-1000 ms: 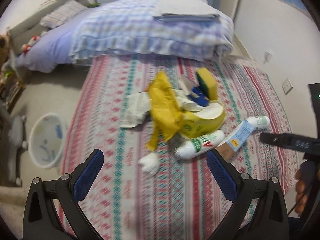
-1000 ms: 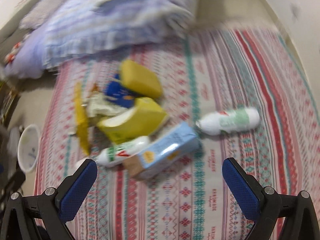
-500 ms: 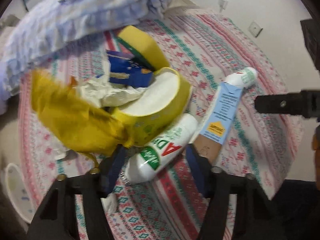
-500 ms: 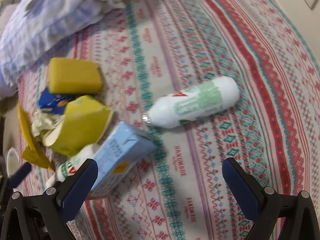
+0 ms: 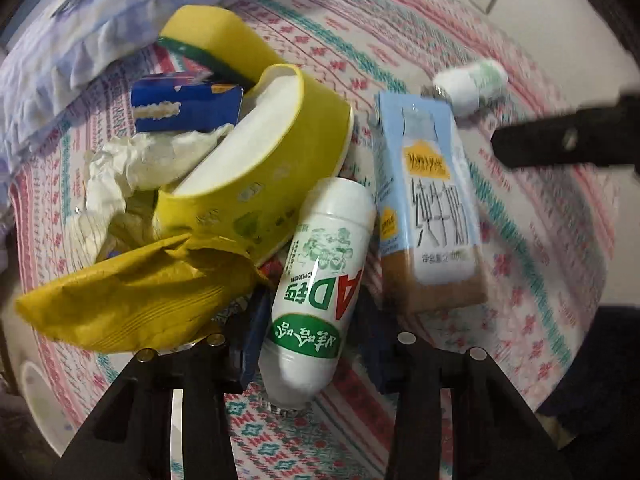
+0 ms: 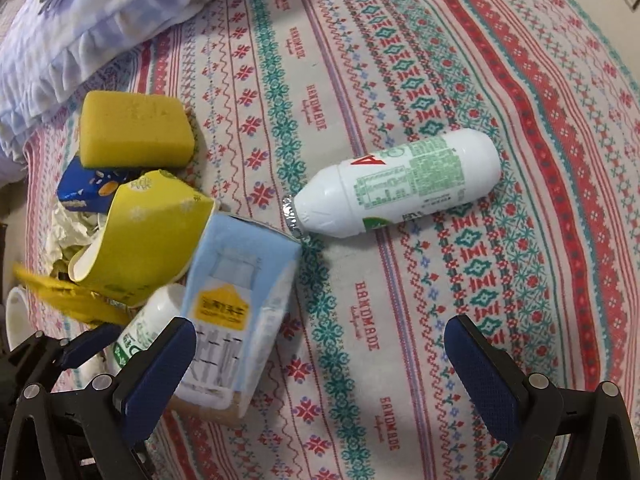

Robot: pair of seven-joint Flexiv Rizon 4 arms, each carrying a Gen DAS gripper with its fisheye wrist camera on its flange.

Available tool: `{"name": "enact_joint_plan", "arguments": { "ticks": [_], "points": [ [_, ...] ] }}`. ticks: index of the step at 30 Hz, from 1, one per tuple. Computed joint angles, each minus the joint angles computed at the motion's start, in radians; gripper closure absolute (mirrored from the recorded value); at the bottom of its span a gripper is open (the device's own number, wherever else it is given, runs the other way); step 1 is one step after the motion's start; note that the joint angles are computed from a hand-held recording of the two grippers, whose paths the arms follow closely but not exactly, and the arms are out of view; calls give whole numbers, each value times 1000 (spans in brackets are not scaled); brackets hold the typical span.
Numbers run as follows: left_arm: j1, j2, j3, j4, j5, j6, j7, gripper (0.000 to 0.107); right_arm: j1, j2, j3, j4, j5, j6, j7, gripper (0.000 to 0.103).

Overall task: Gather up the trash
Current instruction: 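Grasp the white AD bottle with the left tool while the right tool grasps the milk carton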

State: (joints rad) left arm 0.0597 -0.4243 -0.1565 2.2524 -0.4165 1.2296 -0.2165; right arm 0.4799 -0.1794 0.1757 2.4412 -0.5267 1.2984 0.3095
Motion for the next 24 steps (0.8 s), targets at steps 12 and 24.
{"name": "enact_joint_plan", "arguments": {
  "ticks": [12, 24],
  "points": [
    [96, 251, 107, 4, -298, -515, 32, 66, 5, -42, -2, -40, 46, -5, -44, 0],
    [196, 190, 251, -160, -345, -650, -158, 66, 24, -200, 25, -238, 179, -75, -182, 0]
  ]
}}
